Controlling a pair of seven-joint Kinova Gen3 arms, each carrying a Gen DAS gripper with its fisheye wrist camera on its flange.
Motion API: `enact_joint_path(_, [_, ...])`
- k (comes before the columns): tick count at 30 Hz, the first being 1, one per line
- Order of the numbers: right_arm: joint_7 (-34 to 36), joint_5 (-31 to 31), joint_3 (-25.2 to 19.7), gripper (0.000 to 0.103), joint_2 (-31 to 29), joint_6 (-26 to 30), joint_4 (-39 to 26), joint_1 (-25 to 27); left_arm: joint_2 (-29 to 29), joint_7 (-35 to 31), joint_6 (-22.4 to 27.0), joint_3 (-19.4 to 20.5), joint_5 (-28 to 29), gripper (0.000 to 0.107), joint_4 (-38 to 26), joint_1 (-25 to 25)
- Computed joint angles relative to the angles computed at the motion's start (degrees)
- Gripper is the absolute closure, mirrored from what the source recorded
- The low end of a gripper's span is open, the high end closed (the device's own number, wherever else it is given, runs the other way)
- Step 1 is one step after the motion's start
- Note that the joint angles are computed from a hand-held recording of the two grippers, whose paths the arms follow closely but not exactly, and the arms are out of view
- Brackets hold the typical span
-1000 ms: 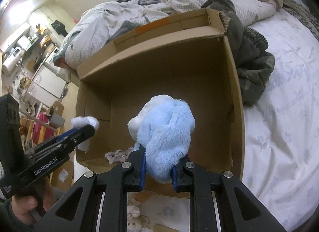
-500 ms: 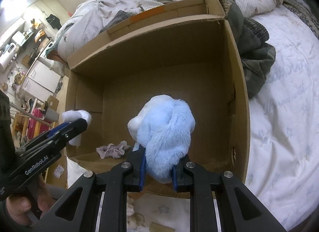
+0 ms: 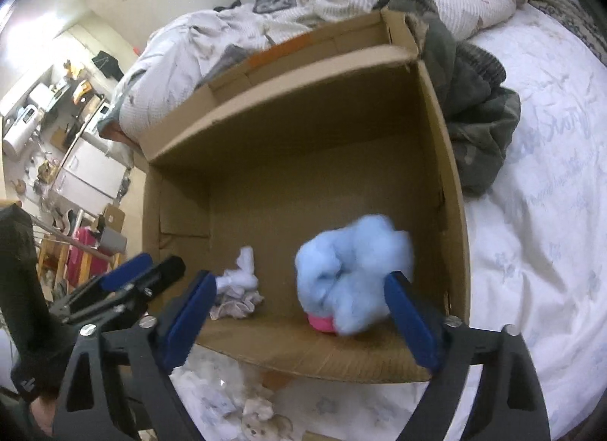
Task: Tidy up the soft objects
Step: 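Carry the sock and blue plush into the box and release them, then grasp the clear plastic bag with the left gripper while the right approaches the beige piece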
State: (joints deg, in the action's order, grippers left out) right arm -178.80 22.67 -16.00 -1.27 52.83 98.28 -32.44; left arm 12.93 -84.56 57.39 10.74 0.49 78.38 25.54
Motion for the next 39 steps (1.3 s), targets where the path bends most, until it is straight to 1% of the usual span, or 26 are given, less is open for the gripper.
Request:
enact_joint_path(2, [0.03, 0.59, -0.18, 0.006, 0.00, 0.12, -0.24, -0.17, -0.13, 0.06, -0.13, -0.02, -0.11, 0.044, 0.15, 0.06])
enact_joint_path(5, [0.52, 0.93, -0.32, 0.006, 0.96, 2.44, -1.67, -0.74, -0.31, -0.17, -0.23, 0.03, -0.32, 0.044, 0.36, 0.14])
enact_joint_path(8, [0.14, 1.56, -0.12, 0.001, 1.25, 3.41, -2.35, -1.29, -0.80, -0.39, -0.36, 0.03, -0.38, 0.044, 0.83, 0.04])
enact_joint_path(12, [-1.94, 2.76, -0.15, 0.000, 0.70, 2.75, -1.92, -1.77, -2.09, -0.91, -0.88, -0.03, 0.07, 0.044, 1.80, -0.62])
enact_joint_path(16, [-6.81, 7.13, -1.52, 0.000, 0.40, 5.28, -2.13, -3.24, -3.54, -2.24, -1.28, 0.06, 1.26, 0.044, 2.55, -1.74])
enact_joint_path(18, [-8.06, 8.28, -1.96, 0.000, -0.20, 5.02, -1.67, -3.65, -4.37, -2.42, -1.40, 0.04, 1.48, 0.044, 2.96, -2.08])
enact_joint_path(20, [-9.17, 9.45, -2.61, 0.000, -0.28, 6.08, -1.90, -4.15, -4.99, -2.77, -1.07, 0.10, 1.71, 0.044, 3.06, -2.42])
enact_joint_path(24, [-9.72, 10.48, -3.43, 0.000, 0.28, 9.24, -3.22, -5.46, -6.45, -3.31, -0.77, 0.08, 2.12, 0.044, 3.74, -3.13])
enact_joint_path(28, [-11.46, 11.98, -4.08, 0.000, -0.31, 8.97, -2.33, -6.77, -7.95, -1.41, 0.06, -0.06, 1.91, 0.044, 5.18, -3.58])
enact_joint_path(30, [-11.46, 13.19, -4.75, 0.000, -0.03, 10.14, -2.63, -7.52, -8.50, -1.21, 0.89, 0.06, 2.25, 0.044, 5.75, -3.85])
enact_joint_path(32, [-11.05, 13.23, -5.01, 0.000, 0.30, 11.21, -3.14, -8.36, -9.27, -1.32, 0.99, 0.22, 2.21, 0.044, 6.57, -3.98])
enact_joint_path(36, [-11.43, 11.63, -5.03, 0.000, -0.04, 10.46, -2.65, -9.09, -10.76, -1.55, 0.93, 0.38, 1.83, 0.044, 8.21, -4.29])
enact_joint_path(39, [-11.05, 10.23, -5.19, 0.000, 0.45, 11.71, -3.27, -9.71, -11.27, -1.74, 2.13, 0.35, 1.83, 0.044, 9.06, -4.71])
